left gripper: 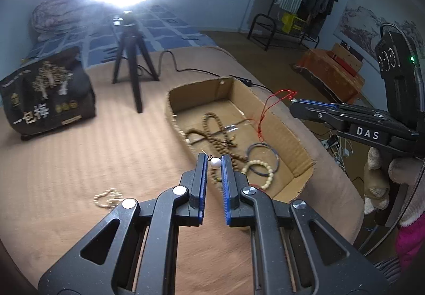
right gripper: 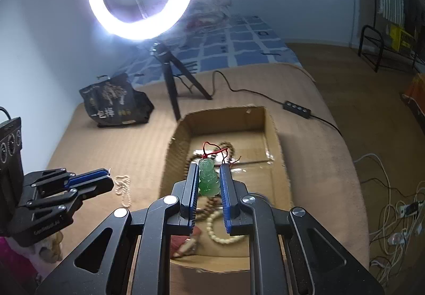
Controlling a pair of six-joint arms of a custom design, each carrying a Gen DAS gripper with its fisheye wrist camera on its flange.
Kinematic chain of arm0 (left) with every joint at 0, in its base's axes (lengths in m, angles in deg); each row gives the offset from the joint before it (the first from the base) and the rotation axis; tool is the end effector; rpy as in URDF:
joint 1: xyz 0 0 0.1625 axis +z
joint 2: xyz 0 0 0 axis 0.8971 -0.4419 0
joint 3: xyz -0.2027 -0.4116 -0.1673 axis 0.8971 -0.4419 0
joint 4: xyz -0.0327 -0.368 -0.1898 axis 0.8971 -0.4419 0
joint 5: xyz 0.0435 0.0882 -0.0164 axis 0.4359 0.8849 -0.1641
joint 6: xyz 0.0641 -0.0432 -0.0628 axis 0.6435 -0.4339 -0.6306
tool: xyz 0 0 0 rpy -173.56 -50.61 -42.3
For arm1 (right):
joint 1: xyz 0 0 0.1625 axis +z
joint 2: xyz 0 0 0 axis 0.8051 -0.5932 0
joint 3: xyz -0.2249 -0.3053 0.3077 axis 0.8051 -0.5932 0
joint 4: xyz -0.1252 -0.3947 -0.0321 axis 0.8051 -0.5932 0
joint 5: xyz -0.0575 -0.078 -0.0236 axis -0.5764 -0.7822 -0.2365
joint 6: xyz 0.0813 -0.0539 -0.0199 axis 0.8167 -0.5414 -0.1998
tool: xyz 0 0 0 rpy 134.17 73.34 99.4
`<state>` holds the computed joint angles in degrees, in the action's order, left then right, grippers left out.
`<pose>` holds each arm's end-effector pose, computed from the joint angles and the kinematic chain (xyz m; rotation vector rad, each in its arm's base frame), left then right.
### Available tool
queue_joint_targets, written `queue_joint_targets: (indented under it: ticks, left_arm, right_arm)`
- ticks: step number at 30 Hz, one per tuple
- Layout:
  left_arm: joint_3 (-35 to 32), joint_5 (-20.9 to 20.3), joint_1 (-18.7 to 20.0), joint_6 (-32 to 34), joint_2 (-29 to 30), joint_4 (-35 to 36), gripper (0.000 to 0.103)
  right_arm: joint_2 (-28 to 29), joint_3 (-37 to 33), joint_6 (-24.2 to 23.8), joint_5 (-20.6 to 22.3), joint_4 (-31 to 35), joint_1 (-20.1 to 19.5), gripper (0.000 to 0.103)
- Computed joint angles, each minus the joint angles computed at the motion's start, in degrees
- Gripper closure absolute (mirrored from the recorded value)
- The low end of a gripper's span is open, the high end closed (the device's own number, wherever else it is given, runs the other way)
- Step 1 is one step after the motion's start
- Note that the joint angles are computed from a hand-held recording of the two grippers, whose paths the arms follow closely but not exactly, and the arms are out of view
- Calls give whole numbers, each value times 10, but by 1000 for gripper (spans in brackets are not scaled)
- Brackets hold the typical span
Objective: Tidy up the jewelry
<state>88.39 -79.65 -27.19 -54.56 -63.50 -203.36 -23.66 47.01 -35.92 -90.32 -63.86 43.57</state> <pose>-0.4328 -0.5825 0.1317 0.2702 2.4436 -0.9351 0.1995 -0.6844 0.3698 0.9913 -2.5798 0.5578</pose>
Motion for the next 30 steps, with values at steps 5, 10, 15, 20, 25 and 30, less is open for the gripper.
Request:
queue_joint_targets:
  ticks: [5,10,15,20,25,30]
  left_arm:
    - [-24,-15,7,8,25,-1,94]
    - [-41,-29,12,15,42,1,94]
    - [-49,-38,14,20,50,7,94]
    - [-51,-35,13,22,52,10,94]
    - [-50,-28,11,20,49,13,94]
    - [-51,-26,11,13,47,23,93]
  right_arm:
    - [4,-8,4,-13,3,-9,89]
    - [8,-13,8,-21,9,-16,89]
    - [12,-15,7,-32,10,-18,89]
    - [14,-13,6,-40,6,-17,89]
    - [15,-14,10,-48,0,-15,88]
    - [17,-11,10,-57,-11,-13,77]
